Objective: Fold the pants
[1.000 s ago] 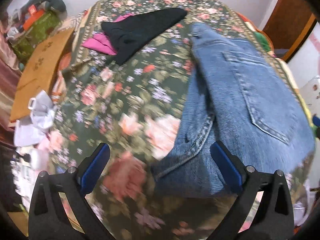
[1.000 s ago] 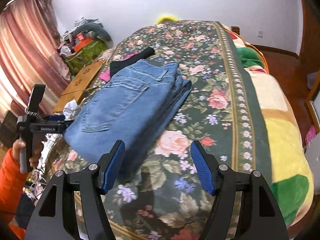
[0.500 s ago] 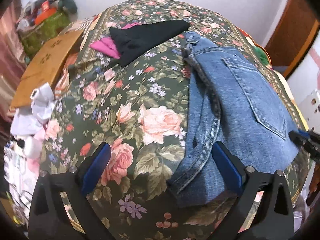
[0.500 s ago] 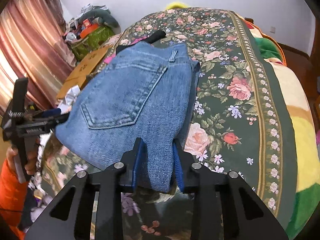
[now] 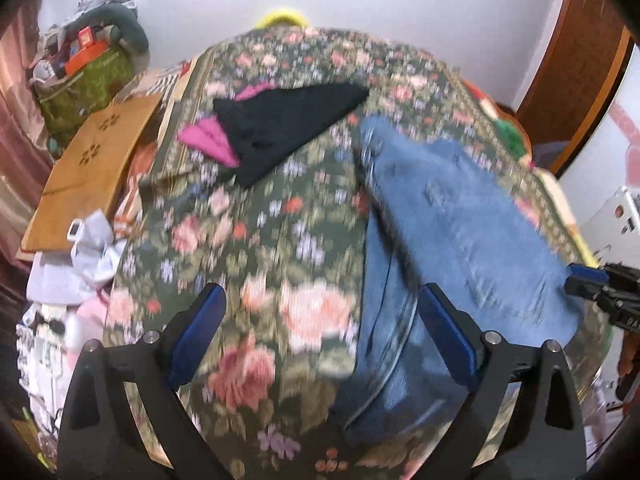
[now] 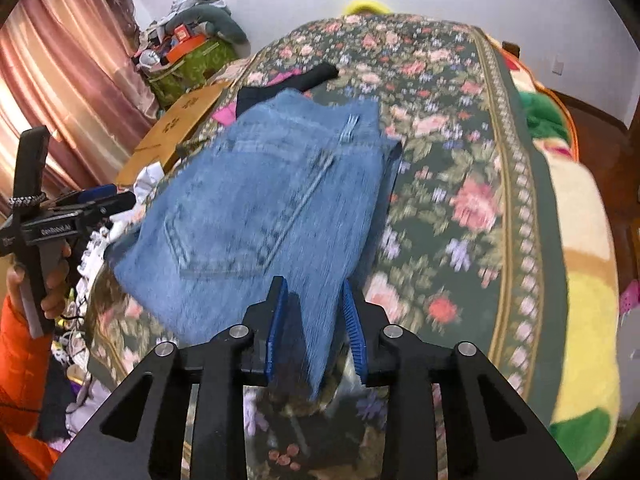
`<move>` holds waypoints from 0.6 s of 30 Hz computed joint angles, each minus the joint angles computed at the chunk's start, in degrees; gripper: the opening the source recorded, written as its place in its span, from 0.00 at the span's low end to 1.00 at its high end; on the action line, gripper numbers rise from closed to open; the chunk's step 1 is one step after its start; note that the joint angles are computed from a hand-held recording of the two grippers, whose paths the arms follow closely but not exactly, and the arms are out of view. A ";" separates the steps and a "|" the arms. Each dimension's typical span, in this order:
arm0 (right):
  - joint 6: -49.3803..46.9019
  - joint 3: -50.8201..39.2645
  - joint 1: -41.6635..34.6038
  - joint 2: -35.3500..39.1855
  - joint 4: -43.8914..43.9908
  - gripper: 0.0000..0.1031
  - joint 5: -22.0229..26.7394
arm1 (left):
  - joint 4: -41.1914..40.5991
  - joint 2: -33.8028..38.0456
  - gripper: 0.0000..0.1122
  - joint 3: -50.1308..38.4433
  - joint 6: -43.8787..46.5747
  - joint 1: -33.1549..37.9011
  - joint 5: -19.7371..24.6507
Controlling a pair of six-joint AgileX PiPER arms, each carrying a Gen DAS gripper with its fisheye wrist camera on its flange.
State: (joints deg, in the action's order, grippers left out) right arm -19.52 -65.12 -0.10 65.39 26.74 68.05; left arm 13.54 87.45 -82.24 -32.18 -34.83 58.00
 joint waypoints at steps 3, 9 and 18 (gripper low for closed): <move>-0.35 -3.02 -0.32 2.26 0.11 0.38 -2.10 | 1.13 3.36 0.88 -6.19 1.55 0.86 0.75; -0.74 -8.99 -0.92 8.74 0.74 0.46 -6.06 | -0.67 12.73 0.88 -20.56 7.19 3.04 2.56; -1.10 -17.17 0.61 20.96 0.66 0.47 -9.22 | -5.20 31.52 0.88 -46.08 14.32 5.12 11.01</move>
State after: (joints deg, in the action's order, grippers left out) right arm -20.62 -82.29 0.51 86.35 27.40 58.84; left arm 8.34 118.97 -128.32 -17.86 -29.70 69.01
